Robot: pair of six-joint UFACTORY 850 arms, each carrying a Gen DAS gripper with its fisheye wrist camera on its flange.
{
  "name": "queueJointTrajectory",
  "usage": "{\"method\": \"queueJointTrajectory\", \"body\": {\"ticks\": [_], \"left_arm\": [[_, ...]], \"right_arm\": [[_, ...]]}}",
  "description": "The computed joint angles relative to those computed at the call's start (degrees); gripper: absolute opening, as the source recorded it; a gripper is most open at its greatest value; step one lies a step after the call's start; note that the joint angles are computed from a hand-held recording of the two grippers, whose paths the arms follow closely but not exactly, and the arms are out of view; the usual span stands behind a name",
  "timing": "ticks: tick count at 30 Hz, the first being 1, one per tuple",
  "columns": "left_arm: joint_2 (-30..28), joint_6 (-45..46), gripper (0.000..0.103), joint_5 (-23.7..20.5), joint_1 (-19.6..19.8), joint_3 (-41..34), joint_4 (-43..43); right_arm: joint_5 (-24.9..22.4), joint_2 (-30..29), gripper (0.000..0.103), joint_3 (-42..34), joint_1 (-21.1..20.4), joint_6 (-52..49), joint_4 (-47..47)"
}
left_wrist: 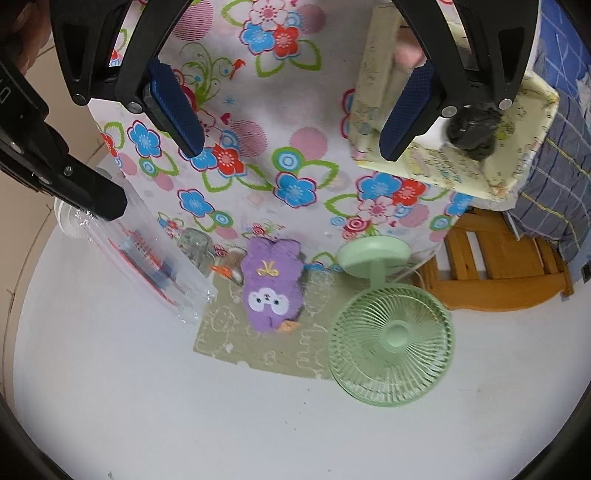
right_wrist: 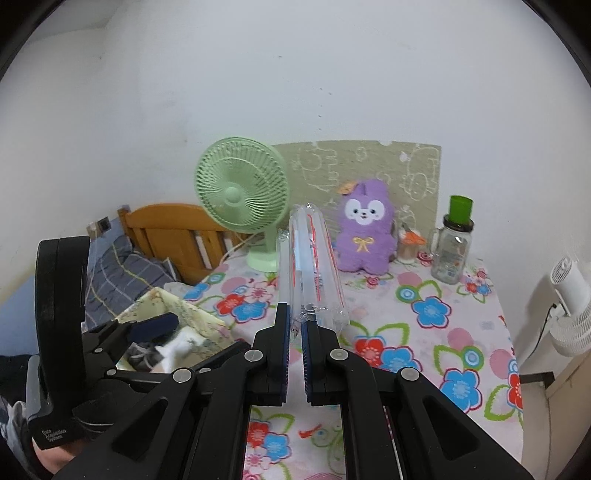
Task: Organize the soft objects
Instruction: 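Carry the clear tube in the right gripper over the storage box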
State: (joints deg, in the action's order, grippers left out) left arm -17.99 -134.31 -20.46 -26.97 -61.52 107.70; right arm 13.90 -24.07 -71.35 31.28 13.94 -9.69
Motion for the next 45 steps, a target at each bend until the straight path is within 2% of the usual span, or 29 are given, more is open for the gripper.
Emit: {"method": "queueJointTrajectory", "body": {"ticks": [3, 7, 12, 29, 42, 45], "left_arm": [[2.03, -1.07, 0.097, -1.79, 0.2, 2.03, 1.04], [4.22, -1.99, 0.097, -3.56, 1.06, 4.5, 1.53], [6.18, -2.69, 0.097, -4.65, 2.84, 7.19, 1.02], [10.22, -5.99, 0.097, -5.98, 8.43, 13.96, 1.45], [10.48, -4.27, 0.097, -6.94, 10.28, 16.29, -2.18], [10.4, -5.5, 0.097, -6.37, 10.71, 16.74, -1.41]], "right_arm": [[0.28, 0.08, 0.009, -0.27, 0.93, 2.38, -2.73], [-0.05, -0.46, 0.009, -1.35, 2.88, -2.49, 0.49], [-0.59, -2.29, 0.009, -3.94, 4.64, 3.93, -7.37], [-3.44, -10.83, 0.009, -14.6, 9.45, 34.52, -41.48], [-5.02, -15.85, 0.009, -20.69, 10.93, 67.54, -74.54], [-4.39, -16.6, 0.008, -21.49, 10.97, 73.07, -79.76]]}}
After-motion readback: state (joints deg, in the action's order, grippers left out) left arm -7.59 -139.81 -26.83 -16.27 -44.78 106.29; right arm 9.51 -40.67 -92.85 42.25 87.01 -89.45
